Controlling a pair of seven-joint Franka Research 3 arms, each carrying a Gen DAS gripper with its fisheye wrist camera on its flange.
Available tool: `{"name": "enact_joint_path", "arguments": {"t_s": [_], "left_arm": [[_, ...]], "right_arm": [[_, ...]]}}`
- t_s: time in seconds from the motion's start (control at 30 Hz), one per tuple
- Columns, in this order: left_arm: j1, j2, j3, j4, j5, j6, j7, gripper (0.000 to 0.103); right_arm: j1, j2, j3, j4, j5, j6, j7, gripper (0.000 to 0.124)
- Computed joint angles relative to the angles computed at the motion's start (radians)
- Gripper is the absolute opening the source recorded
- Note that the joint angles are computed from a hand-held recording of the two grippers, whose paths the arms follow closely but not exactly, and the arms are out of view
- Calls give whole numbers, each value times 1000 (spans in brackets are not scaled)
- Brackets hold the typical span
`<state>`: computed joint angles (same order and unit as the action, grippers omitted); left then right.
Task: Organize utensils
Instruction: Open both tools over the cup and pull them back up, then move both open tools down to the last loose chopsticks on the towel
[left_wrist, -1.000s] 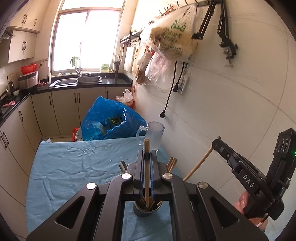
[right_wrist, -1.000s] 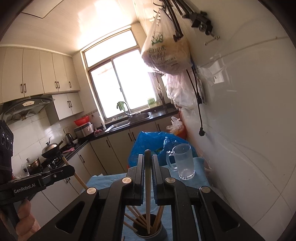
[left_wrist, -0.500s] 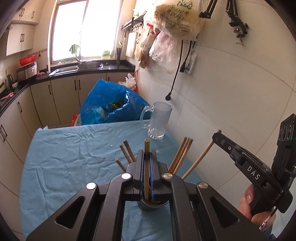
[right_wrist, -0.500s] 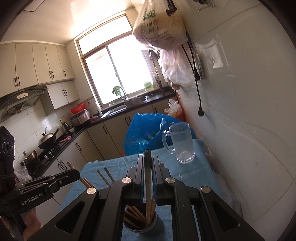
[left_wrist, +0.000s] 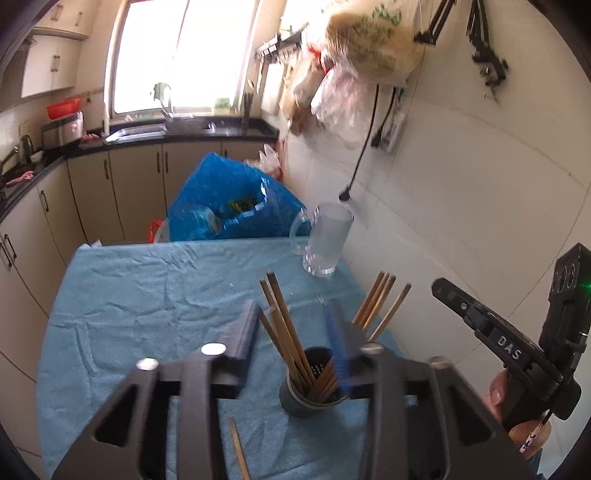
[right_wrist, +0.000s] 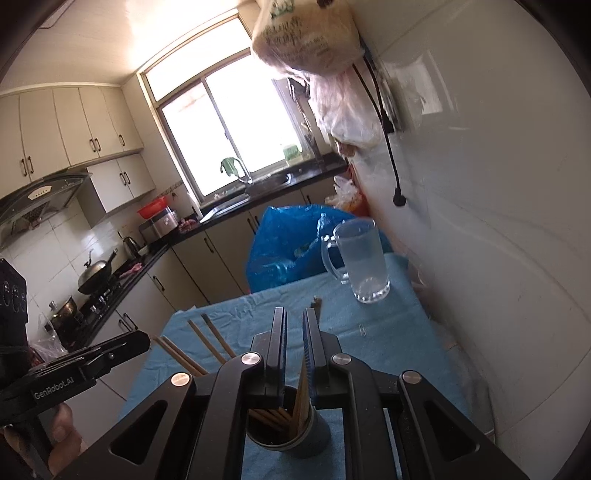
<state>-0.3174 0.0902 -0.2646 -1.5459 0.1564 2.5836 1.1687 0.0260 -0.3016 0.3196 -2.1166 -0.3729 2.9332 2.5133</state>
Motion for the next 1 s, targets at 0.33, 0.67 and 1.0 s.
{"name": "enact_joint_path", "arguments": {"t_s": [0.33,0.67,1.0], "left_arm": [[54,-255,21,-295,166,110,-204,80],[98,-497,78,-644,106,38,-171,92],[109,-583,189,-850,-99,-23,-66,92]], "right_arm": [[-109,-169,118,-106,-63,13,98,94],[34,-115,138,-156,46,-58,-37,98],[272,167,44,60,107,-278,-147,63]]}}
